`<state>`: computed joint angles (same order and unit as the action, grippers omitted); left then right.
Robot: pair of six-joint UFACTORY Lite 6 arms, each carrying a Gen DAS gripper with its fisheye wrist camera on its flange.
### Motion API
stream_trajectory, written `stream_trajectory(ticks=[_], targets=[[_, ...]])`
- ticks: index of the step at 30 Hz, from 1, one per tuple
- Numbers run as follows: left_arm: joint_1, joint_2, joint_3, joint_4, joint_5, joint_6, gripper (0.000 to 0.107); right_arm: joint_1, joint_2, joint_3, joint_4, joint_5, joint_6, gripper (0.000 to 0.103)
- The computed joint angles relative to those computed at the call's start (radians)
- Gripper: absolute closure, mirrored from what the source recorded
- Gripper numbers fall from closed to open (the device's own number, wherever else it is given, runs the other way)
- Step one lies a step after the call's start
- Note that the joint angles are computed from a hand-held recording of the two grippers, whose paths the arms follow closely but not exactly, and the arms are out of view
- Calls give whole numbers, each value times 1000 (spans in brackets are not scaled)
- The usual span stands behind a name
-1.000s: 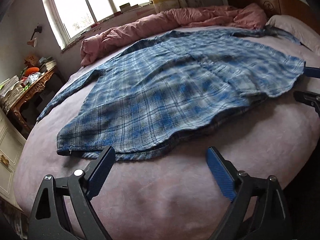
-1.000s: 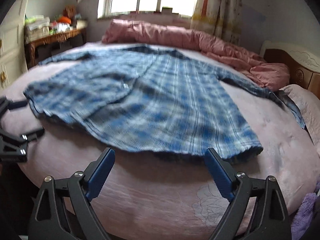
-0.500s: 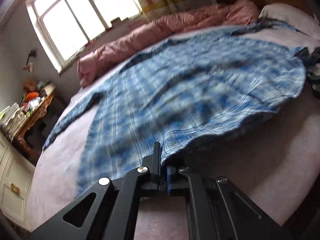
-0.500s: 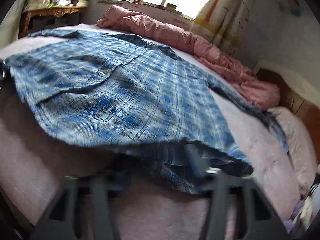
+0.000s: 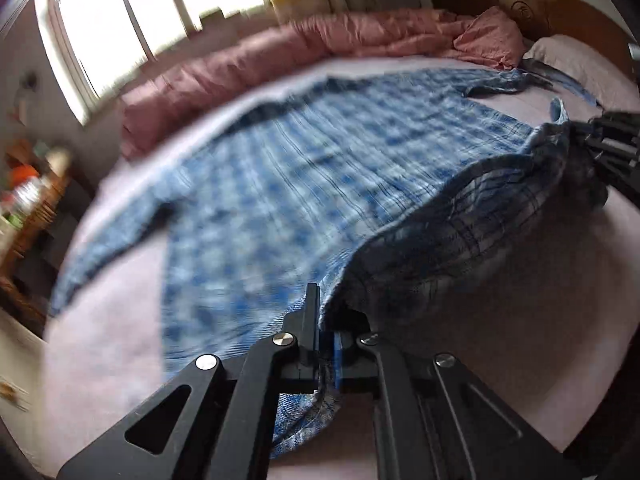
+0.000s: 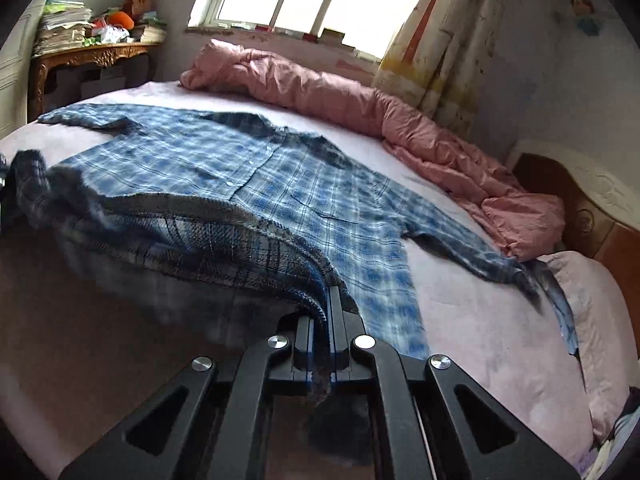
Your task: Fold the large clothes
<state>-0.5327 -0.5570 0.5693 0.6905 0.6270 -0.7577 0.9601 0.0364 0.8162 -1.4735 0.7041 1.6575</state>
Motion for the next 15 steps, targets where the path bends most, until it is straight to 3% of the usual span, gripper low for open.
stream_trajectory(ticks=[2,5,7,9,10,11,12,13,14,15], targets=[[138,151,68,-84,-95,131,101,-66,91,71,-33,-74,8,98],[237,305,85,-16,-212,81,99,-145,173,98,-149,-174,103,98],[297,342,76,-80,-281,147,97,-195,209,108,-201,-256,149,98],[292,329,48,-18,-296,99,96,-244,248,130,-237,-339,181,97],[274,298,20,72,-298,12,89,-269,251,129,-254,-375,204,97],[250,263,-7,173,-279,-93,63,-291,244,119,-290,-407,245,96],[229,239,-32,274,-251,-197,44,-313,216,91,-367,-443,328,90],[196,207,-60,363,-196,-302,9,-331,184,59,-462,-463,430,82],[152,182,-87,446,-128,-407,5,-335,132,11,-534,-465,523,74],[123,168,-108,502,-91,-472,5,-329,88,-35,-566,-446,573,54]])
